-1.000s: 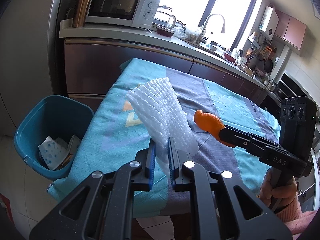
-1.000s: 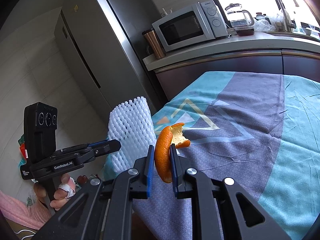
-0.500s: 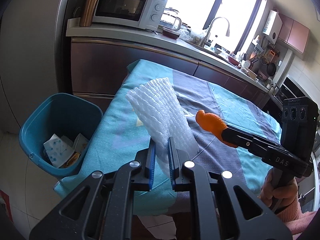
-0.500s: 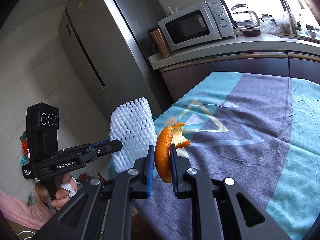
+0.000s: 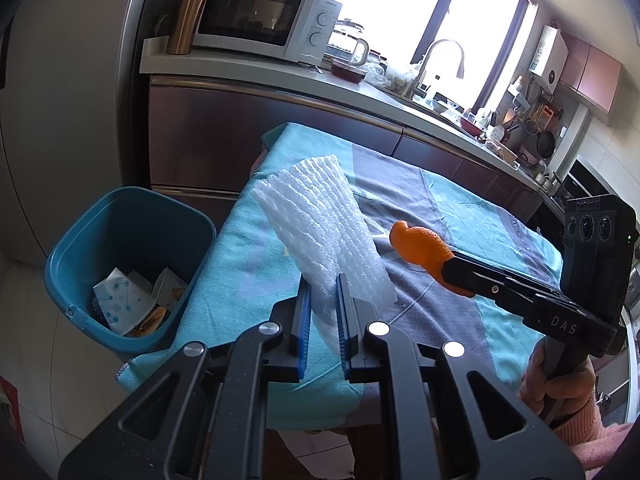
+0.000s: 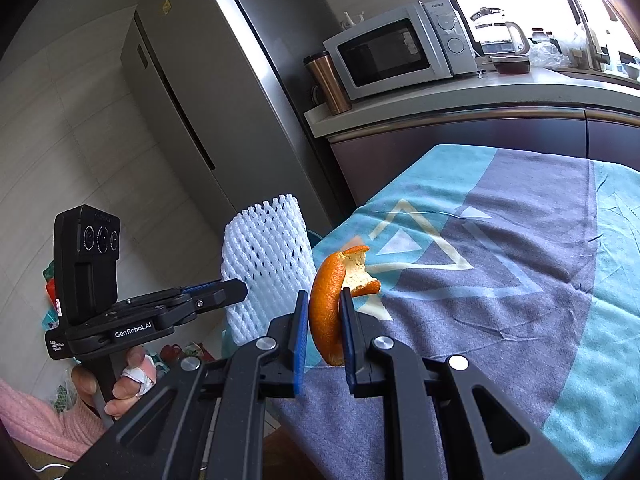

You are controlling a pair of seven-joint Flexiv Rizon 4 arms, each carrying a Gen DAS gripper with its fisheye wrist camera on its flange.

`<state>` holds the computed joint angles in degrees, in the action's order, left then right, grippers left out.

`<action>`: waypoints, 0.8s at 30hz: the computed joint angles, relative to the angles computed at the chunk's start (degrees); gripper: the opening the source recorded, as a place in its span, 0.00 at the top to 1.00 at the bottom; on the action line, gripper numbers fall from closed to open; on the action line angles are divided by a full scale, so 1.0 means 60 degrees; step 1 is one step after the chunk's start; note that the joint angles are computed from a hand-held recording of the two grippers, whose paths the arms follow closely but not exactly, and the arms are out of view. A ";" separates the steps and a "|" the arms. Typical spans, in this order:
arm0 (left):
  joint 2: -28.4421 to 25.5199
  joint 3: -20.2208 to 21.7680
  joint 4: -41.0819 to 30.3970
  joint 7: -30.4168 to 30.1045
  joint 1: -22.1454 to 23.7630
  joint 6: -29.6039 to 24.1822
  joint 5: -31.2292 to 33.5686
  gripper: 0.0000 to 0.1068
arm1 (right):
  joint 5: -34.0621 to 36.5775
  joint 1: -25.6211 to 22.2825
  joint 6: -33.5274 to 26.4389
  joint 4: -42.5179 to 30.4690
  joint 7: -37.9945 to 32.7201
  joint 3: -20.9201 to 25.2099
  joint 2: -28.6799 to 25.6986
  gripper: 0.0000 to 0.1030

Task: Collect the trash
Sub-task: 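Carry the foam net and orange peel toward the teal bin with both tools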

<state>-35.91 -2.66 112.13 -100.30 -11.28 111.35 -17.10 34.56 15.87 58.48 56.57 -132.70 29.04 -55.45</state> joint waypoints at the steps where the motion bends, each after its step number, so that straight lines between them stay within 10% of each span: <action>1: 0.0006 -0.0022 0.0010 -0.0009 0.0033 0.0005 0.0022 0.88 | -0.0001 0.0006 -0.0017 -0.0014 0.0011 -0.0004 -0.0009 0.86; 24: 0.0252 0.0434 0.0325 0.0000 -0.0430 0.0116 -0.0462 0.88 | -0.0047 0.0290 -0.0292 -0.0450 -0.0010 -0.0063 -0.0190 0.86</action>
<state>-34.40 -0.05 114.07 -100.31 -13.86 112.04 -19.87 34.28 17.61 56.72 53.87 -132.76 28.66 -56.59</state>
